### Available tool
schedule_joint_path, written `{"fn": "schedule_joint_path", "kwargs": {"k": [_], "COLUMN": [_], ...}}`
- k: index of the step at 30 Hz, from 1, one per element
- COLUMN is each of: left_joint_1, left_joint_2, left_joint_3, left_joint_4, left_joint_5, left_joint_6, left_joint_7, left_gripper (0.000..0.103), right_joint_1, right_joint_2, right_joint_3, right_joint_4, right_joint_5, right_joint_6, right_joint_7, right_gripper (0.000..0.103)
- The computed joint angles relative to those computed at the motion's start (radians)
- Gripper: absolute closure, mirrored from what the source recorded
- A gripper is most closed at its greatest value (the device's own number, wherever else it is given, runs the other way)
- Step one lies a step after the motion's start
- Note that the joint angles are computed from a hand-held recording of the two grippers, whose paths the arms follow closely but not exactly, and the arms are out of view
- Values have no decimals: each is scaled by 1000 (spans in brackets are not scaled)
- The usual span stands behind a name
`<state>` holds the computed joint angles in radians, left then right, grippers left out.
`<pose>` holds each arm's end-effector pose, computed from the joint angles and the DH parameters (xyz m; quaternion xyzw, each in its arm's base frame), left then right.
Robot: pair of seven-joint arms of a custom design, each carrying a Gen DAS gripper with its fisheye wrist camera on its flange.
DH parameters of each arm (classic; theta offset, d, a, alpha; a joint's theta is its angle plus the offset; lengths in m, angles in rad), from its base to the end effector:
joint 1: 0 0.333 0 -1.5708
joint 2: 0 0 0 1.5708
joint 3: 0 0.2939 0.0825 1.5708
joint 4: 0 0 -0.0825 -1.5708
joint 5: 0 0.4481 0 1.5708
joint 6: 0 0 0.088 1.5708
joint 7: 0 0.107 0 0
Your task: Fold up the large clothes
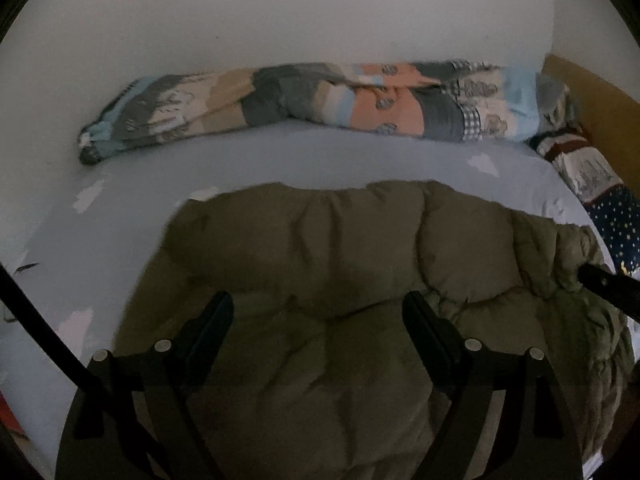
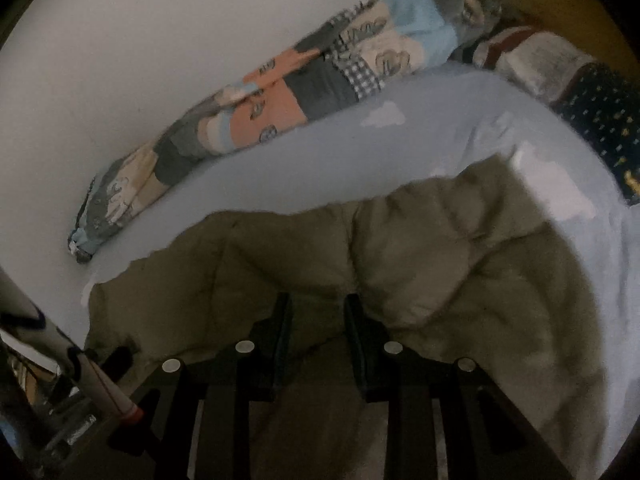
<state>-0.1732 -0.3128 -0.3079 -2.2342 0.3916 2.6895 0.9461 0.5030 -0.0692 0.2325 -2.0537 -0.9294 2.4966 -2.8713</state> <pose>0.5011 -0.2876 0.5335 -0.5916 0.6997 -0.3005 0.2647 0.4655 0.4303 0.4737 -0.4713 0.7745 -0.2061 0.3682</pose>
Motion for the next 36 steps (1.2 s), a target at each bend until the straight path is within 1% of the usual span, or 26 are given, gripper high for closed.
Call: {"fn": "schedule_joint_path", "kwargs": {"k": [3,6,7,8,9,10,12,14,15,17,18,19,21,22,24,25,26,28,29,30,32,34,36], "left_joint_1": [25,19,8,-2,-27,-33,-24,-9,-6,-26,-35,-32,-21,-9,13,12,10,-1,-6,-16,-27,-17,-2], "left_joint_2": [-122,-248,-302,-331,-375,-404,-452,-475,-471,-399,-375,-357,-339,-347,-385,-408,-430,-466,-476,-494,-511,-496,-475], "left_joint_3": [-9,11,24,33,58,63,54,41,41,74,92,96,82,65,23,9,-5,-26,-40,-54,-84,-110,-145], "left_joint_4": [-88,-174,-210,-232,-266,-286,-328,-363,-370,-334,-325,-319,-310,-313,-335,-348,-363,-386,-390,-403,-413,-400,-384], "left_joint_5": [32,-1,-29,-53,-92,-113,-132,-141,-148,-199,-230,-247,-254,-241,-195,-178,-162,-139,-130,-124,-107,-71,-23], "left_joint_6": [0,1,-20,-33,-57,-82,-122,-159,-171,-241,-252,-263,-280,-275,-238,-215,-186,-147,-132,-114,-92,-73,-66], "left_joint_7": [-45,-33,-22,-7,25,46,65,71,75,127,146,150,149,130,83,68,53,31,18,2,-28,-43,-51], "left_gripper": [18,18,18,18,18,18,18,18,18,18,18,18,17,17,17,17,17,17,17,17,17,17,17], "right_joint_1": [13,17,18,16,16,18,21,27,28,26,26,27,24,22,16,13,12,15,24,36,63,89,115], "right_joint_2": [-72,-161,-198,-232,-274,-300,-329,-349,-352,-349,-344,-340,-326,-320,-307,-298,-283,-242,-221,-210,-182,-147,-110], "right_joint_3": [23,54,67,80,100,116,134,146,154,165,165,157,150,146,149,157,171,210,223,224,220,208,195], "right_joint_4": [-54,-133,-166,-198,-239,-263,-293,-317,-319,-317,-318,-324,-329,-330,-319,-304,-277,-206,-176,-163,-139,-114,-86], "right_joint_5": [26,80,98,104,112,131,173,218,238,262,270,284,305,315,319,313,298,215,160,124,59,32,18], "right_joint_6": [-85,-147,-160,-157,-163,-177,-190,-198,-217,-248,-243,-224,-201,-193,-202,-227,-271,-380,-406,-409,-370,-344,-339], "right_joint_7": [-3,13,32,58,95,107,103,97,93,87,85,75,68,63,63,65,65,62,57,59,62,62,43], "right_gripper": [73,72,72,68,65,63,63,63,63,63,63,63,62,62,62,62,62,62,62,62,62,62,62]}}
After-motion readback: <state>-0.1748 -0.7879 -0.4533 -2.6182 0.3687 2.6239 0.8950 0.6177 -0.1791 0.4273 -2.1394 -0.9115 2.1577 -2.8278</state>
